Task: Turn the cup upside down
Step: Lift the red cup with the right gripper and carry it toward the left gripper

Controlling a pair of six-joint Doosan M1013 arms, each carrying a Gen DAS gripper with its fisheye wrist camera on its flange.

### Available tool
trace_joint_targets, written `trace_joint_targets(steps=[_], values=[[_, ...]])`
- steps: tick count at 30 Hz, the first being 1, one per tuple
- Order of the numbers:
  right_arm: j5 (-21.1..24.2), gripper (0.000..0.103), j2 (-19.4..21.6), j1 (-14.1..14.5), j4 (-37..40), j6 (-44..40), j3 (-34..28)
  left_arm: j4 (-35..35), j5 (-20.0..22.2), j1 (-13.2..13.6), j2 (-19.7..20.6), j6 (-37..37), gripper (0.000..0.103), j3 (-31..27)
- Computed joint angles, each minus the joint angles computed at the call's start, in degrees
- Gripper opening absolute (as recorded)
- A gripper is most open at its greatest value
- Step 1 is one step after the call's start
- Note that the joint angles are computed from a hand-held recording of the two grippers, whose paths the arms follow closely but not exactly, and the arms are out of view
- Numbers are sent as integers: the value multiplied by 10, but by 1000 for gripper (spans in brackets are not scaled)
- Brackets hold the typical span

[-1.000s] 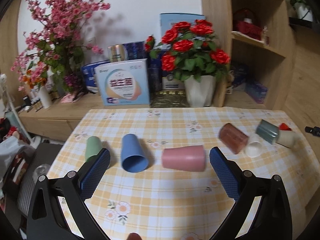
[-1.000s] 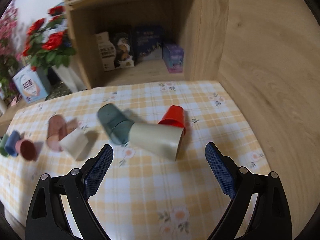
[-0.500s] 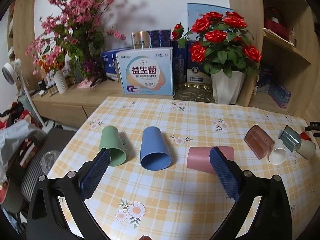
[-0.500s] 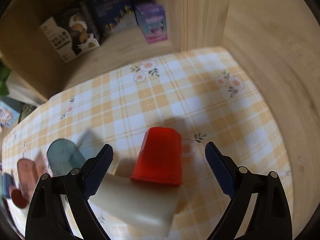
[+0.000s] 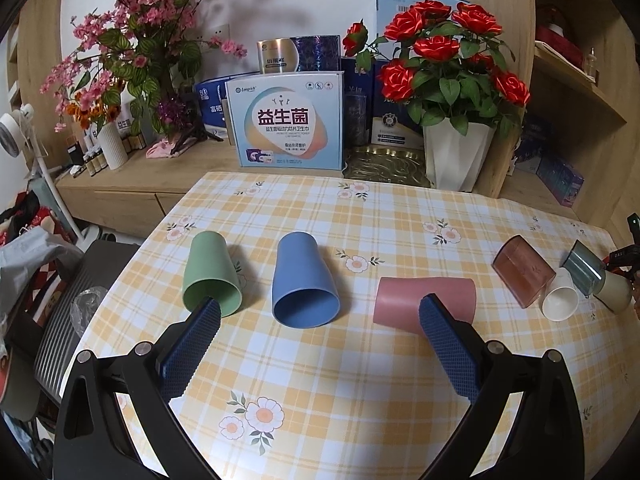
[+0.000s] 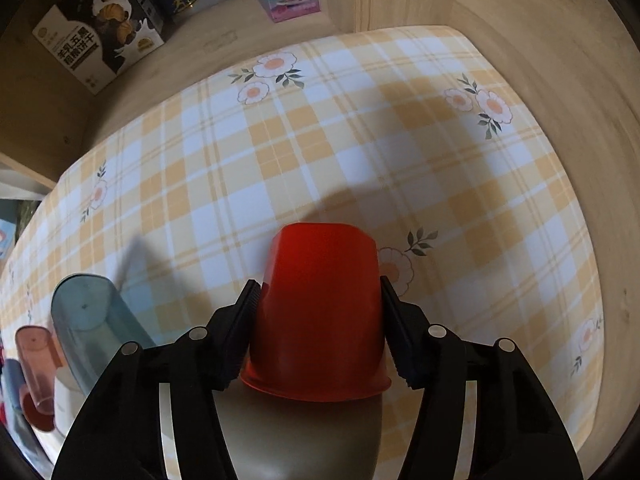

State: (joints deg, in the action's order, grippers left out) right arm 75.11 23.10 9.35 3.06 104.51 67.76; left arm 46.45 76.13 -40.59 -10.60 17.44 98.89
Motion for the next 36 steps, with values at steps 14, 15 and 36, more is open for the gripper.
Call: trace_joint_targets(steps=[14, 15, 36], values=[[-73, 56, -50, 1, -40, 14, 22, 5, -9, -9, -11, -8, 97, 5], [-77, 56, -55, 2, -44, 14, 23, 7, -11, -11, -13, -9, 97, 6], [-104, 56, -197, 157, 136, -99, 167, 9, 3, -40, -65, -24, 97, 44]])
